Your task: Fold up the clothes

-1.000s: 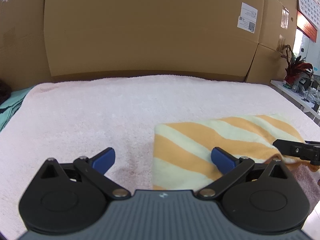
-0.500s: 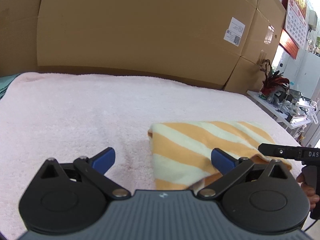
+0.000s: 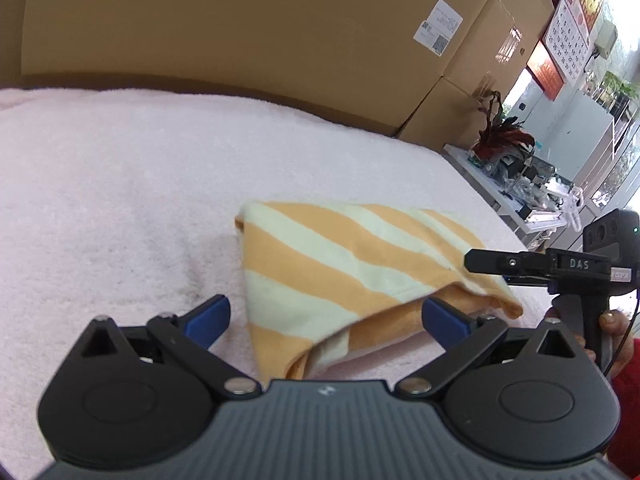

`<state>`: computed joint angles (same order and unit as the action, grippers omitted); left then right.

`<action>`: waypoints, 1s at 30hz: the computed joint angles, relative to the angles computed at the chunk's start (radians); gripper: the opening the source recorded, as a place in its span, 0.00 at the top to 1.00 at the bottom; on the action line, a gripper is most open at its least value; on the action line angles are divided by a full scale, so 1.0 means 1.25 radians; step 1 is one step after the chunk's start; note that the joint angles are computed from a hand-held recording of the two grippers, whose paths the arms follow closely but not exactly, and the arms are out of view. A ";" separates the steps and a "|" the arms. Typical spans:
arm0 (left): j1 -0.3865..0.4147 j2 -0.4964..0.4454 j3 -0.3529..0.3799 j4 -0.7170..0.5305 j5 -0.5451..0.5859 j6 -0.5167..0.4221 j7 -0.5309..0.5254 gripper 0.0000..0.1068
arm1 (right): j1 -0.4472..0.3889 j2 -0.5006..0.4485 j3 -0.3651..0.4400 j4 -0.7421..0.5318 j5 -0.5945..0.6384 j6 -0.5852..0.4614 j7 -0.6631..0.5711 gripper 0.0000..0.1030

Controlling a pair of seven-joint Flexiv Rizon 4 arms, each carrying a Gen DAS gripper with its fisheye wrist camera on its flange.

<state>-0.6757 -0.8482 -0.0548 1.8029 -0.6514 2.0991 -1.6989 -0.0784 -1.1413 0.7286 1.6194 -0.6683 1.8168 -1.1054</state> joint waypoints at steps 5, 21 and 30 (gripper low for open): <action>0.166 -0.016 -0.145 0.016 0.211 0.053 -0.130 0.05 | -0.004 -0.020 0.027 -0.020 0.003 -0.020 0.003 0.28; 0.251 -0.010 -0.168 0.009 0.360 -0.021 -0.274 0.06 | -0.047 -0.030 0.116 -0.034 0.083 -0.142 -0.117 0.36; 0.153 -0.018 -0.071 -0.041 0.292 -0.069 -0.207 0.05 | -0.029 -0.044 0.141 -0.070 0.166 -0.164 -0.191 0.29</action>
<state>-0.4847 -0.8706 -0.1430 1.7514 -0.2866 2.0124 -1.9582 -0.1142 -1.1966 0.9054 1.5321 -0.4610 1.6118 -1.3439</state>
